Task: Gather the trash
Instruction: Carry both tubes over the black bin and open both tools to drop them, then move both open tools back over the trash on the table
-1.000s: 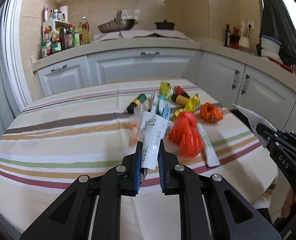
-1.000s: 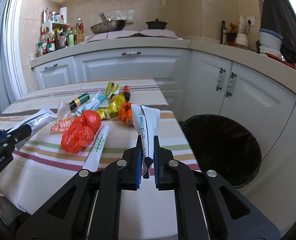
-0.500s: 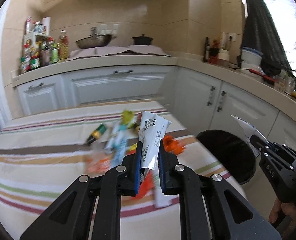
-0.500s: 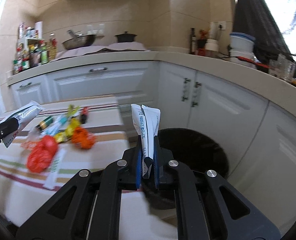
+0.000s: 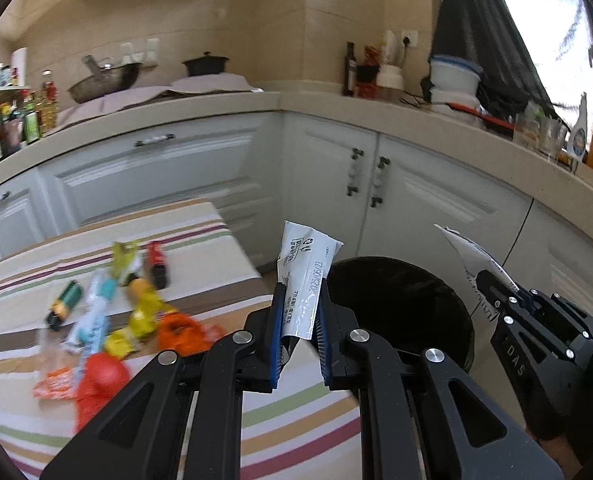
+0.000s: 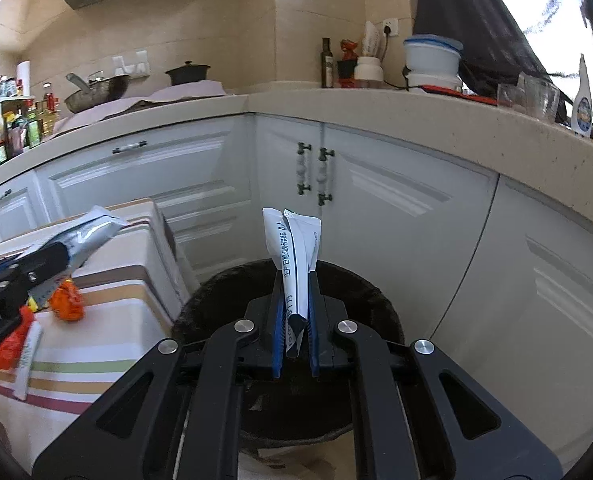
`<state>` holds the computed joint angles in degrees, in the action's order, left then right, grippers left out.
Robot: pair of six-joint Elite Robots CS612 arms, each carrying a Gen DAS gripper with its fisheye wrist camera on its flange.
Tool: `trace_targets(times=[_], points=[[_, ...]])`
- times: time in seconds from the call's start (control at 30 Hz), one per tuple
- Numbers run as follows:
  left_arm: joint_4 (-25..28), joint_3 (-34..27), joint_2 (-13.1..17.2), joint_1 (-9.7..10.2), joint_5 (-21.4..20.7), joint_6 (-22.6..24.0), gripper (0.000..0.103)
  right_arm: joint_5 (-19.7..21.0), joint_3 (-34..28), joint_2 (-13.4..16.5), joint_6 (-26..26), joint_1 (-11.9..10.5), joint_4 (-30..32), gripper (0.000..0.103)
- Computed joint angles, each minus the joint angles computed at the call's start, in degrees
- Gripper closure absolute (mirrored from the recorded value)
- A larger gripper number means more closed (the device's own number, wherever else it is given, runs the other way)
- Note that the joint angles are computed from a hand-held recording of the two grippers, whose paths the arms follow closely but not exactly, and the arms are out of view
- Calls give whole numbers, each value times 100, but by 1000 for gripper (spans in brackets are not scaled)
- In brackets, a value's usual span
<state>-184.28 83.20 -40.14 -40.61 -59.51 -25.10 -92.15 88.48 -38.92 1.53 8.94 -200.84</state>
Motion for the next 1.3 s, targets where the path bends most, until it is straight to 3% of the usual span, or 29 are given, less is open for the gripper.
trace_targets(times=[0.37,0.43,0.5,0.57,0.63,0.73,0.97,1.3], points=[[768,-727,370,63,-241,5,87,14,-334,226,140,-117,254,93],[876,-890,454,81,-279,-1,86,21,-426,281,184,-128,306,87],[1030,-1037,527,102,-294,-26,79,13,-520,345,254,-137,371,80],[1171,-1139,576,126,-316,-95,60,8,-601,392,281,-146,499,77],[1215,-1186,601,136,-318,-146,50,-19,-650,418,301,-146,595,72],[1237,-1192,603,133,-291,-133,49,-47,-668,425,356,-152,621,70],[1051,-902,428,115,-109,-203,49,-49,-538,318,431,-130,627,69],[702,227,-224,84,417,-520,49,245,-62,15,417,64,365,69]])
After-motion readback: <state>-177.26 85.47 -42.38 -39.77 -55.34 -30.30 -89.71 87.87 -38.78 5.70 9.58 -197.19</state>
